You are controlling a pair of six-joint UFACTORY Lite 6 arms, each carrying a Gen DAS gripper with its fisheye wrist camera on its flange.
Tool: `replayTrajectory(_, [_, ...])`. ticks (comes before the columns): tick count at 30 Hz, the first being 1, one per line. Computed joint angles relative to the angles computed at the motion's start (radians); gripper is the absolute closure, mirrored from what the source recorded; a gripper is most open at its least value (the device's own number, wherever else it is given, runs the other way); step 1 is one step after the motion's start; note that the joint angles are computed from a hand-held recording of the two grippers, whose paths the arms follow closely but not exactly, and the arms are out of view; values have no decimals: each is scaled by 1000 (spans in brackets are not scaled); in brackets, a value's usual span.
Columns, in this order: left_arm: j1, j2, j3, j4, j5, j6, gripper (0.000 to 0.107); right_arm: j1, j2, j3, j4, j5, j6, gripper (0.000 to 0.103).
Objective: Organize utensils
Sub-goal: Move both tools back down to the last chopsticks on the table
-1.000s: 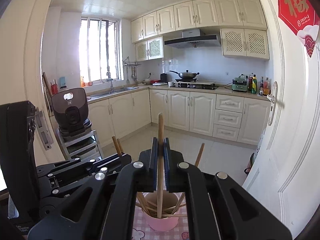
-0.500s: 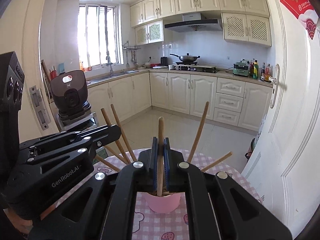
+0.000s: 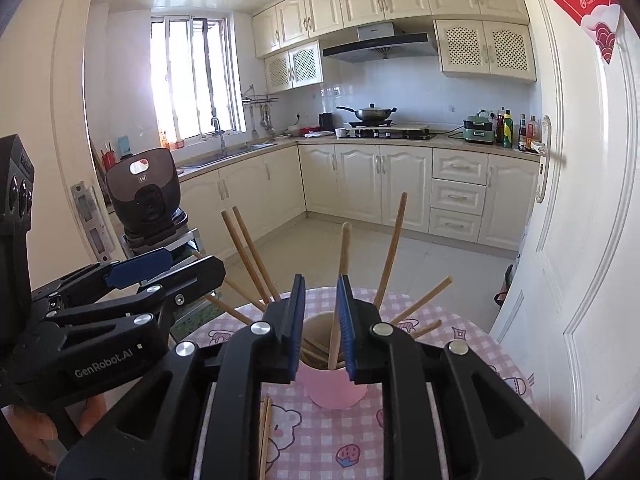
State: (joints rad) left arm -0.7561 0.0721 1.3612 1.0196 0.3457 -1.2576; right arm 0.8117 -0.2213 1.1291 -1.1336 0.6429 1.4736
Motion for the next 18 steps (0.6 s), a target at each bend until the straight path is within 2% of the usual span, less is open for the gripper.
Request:
replayTrajectory(3, [-12,-46,-53,51,22,-58,37,30,-16,-17,-5,25,18,87])
replayTrajectory(7, [-12,-123,-143,55,16,-72,34,96,-45,-61,-39,78,79,78])
replayTrajectory(11, [-23,-206,-251,109,22,-142,27,162,-61,-99,-59,131,133,75])
replayTrajectory(15, [-26,-264,-344,114,11,-174,26,239,-60,-127,-86,210,193,69])
replayTrajectory(18, [-20,-295,-398,115,-5,-197,26,270,-72,-161,-99,227,241,67])
